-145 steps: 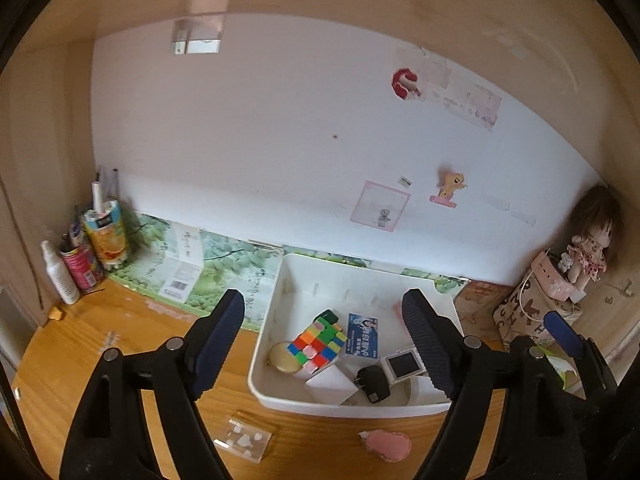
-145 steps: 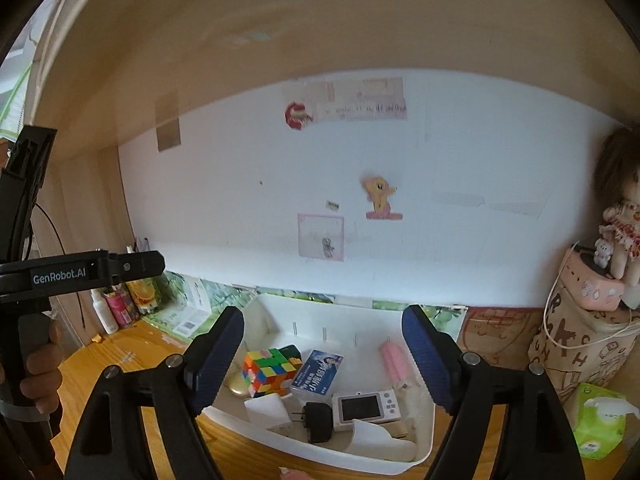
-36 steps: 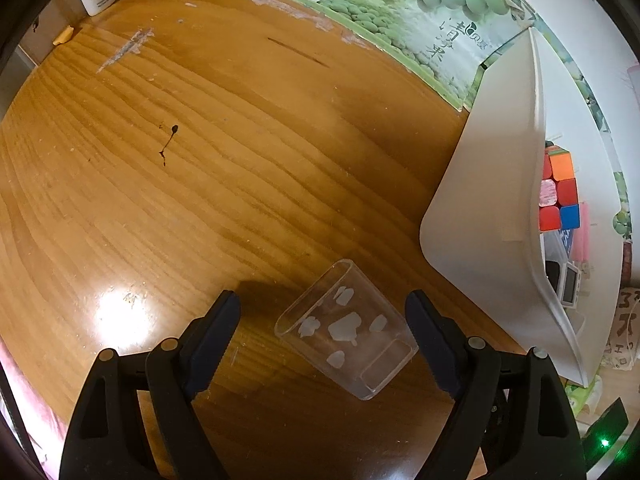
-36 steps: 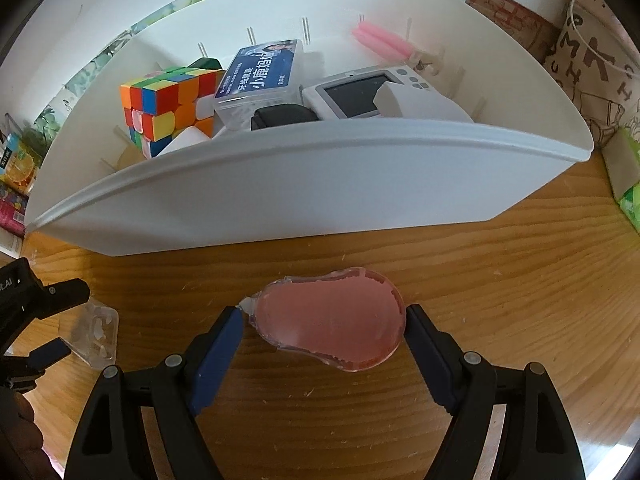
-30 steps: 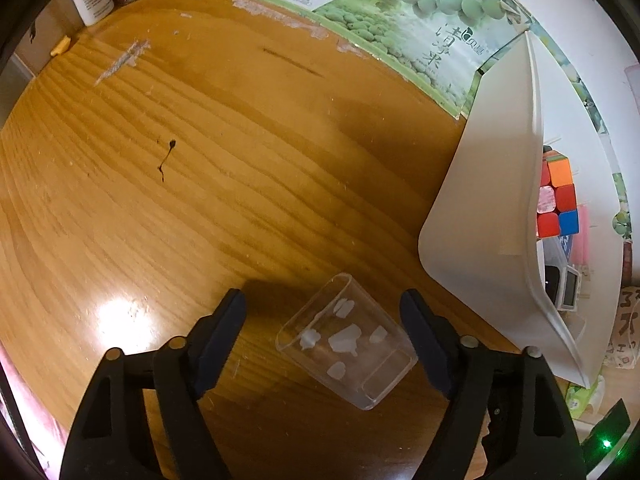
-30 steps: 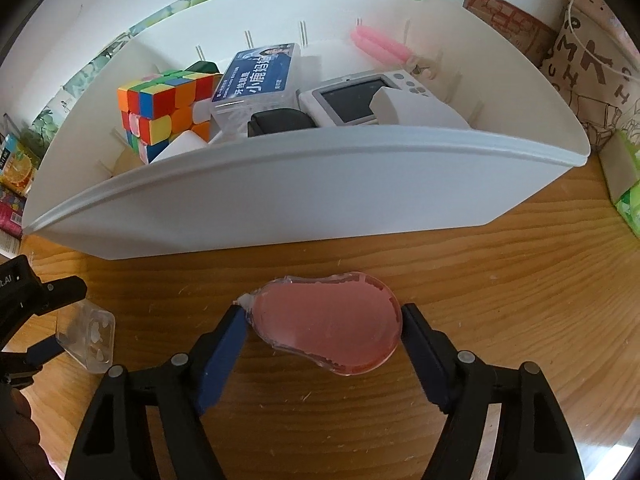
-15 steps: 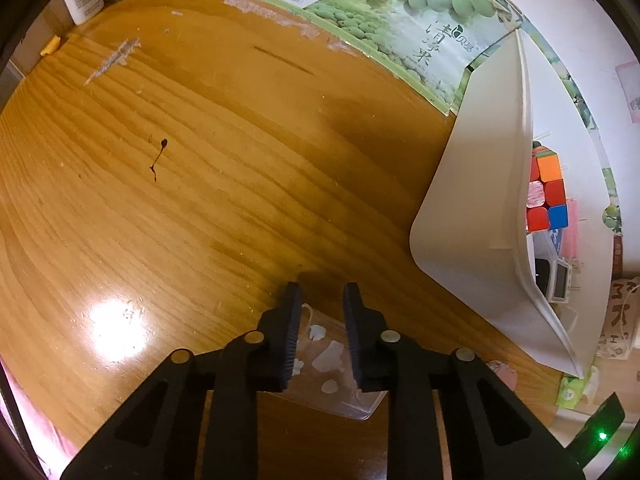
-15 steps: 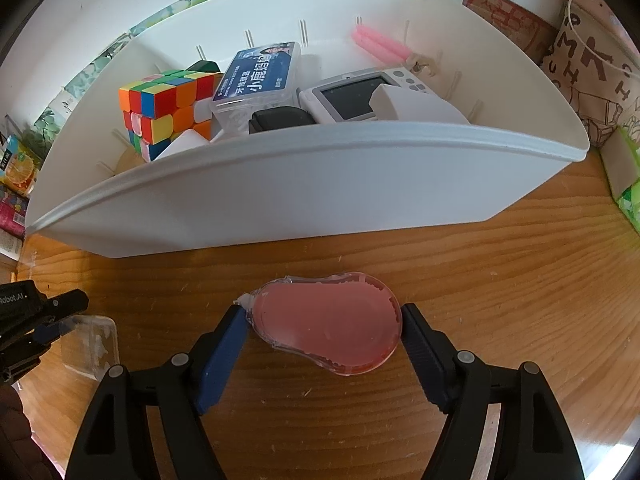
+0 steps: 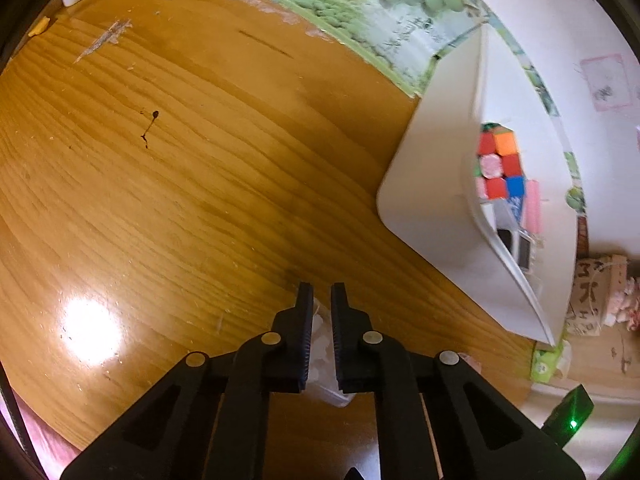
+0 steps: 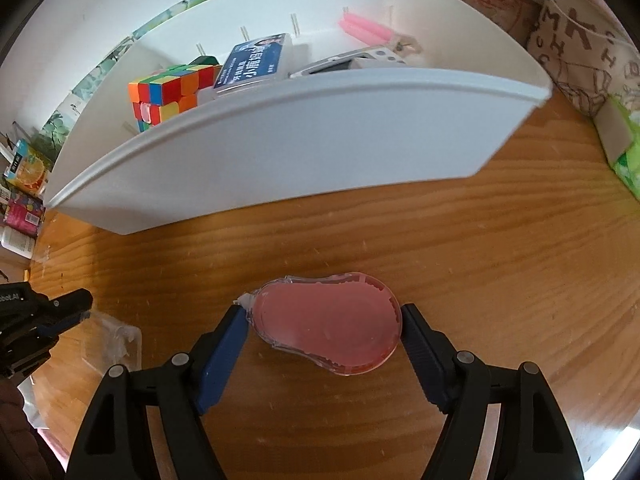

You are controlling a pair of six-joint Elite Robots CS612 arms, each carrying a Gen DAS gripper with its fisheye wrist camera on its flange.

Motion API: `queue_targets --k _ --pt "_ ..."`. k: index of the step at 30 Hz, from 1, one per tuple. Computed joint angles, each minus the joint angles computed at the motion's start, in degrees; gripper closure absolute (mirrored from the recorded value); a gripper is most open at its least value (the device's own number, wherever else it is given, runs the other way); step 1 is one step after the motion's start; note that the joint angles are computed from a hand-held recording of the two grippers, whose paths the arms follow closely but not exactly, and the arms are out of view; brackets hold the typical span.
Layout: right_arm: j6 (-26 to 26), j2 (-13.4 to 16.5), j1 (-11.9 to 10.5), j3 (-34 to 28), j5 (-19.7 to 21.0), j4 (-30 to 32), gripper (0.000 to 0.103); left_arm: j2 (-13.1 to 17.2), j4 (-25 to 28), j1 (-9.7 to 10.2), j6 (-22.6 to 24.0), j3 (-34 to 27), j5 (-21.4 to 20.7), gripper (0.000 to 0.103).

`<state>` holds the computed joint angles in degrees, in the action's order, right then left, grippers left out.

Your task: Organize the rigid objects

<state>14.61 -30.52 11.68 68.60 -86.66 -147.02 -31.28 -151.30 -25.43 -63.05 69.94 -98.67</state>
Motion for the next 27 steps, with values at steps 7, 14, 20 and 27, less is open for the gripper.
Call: queue_targets --k 7,14,20,27 --pt "1.20 -1.94 -0.34 3.71 0.01 -3.77 0.026 -1.27 -0.41 -0.57 0.97 1.55 -0.16 0.078" --pt "0.83 -3.76 -0.60 6.56 0.51 -6.27 0.026 -1.56 0.77 -1.16 -1.28 2.34 -1.83 0.032" --pt "-1.32 -4.47 -1.02 7.56 1.23 -7.40 0.026 -0.32 3.24 -1.39 -4.04 0.51 -3.95 0.031" --pt "-4.85 -5.17 -1.37 8.42 1.73 -9.44 0.026 0.36 4.51 -1.33 -7.13 -0.18 -6.40 0.031"
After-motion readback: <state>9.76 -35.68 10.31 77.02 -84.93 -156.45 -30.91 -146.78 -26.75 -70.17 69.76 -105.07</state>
